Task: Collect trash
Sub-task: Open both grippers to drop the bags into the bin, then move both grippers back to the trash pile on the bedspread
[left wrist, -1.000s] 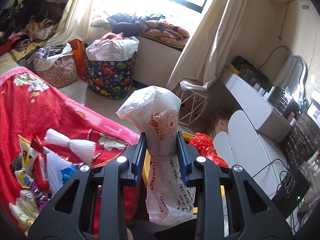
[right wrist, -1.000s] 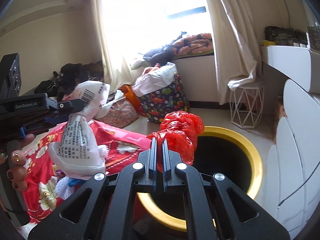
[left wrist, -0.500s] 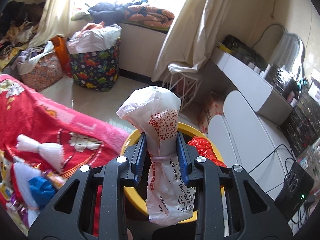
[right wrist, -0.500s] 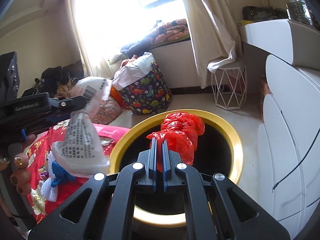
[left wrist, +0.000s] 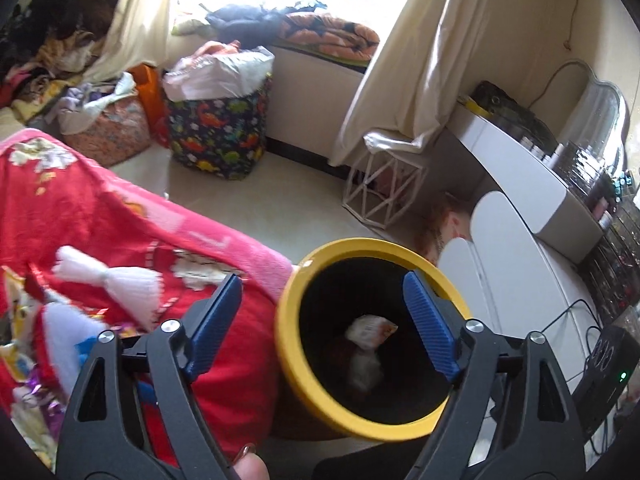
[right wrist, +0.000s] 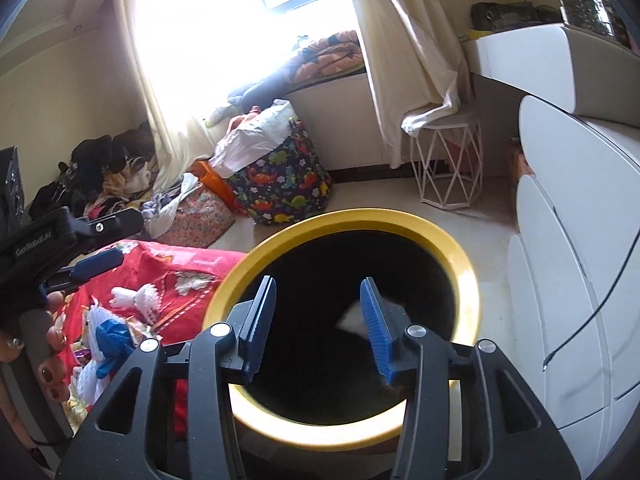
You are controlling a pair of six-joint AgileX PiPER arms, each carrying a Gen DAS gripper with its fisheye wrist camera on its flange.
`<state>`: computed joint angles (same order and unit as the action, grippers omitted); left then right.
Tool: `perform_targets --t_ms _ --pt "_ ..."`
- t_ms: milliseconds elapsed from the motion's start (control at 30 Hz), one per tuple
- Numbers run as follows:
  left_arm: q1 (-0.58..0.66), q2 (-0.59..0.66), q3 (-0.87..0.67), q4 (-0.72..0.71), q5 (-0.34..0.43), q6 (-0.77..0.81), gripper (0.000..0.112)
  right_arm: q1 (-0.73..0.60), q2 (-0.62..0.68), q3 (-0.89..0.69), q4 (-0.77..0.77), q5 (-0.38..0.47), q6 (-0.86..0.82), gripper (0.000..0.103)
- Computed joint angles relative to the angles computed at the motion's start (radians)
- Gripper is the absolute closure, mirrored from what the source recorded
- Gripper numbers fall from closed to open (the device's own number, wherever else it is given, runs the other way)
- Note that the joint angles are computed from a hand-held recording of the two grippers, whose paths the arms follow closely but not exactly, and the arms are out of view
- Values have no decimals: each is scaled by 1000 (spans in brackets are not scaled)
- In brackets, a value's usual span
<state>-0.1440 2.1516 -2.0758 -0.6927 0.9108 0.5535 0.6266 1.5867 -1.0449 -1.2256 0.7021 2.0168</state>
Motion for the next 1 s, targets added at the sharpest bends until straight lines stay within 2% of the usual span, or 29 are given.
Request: perform_targets --t_ms 133,367,1000 --pt "35 -71 115 -26 -74 57 35 25 30 -62 16 4 -55 54" --pt "88 -141 209 -69 -149 125 32 96 90 -186 19 28 -133 43" --pt "215 -143 191 -94 -141 103 32 174 239 -446 129 28 -381 33"
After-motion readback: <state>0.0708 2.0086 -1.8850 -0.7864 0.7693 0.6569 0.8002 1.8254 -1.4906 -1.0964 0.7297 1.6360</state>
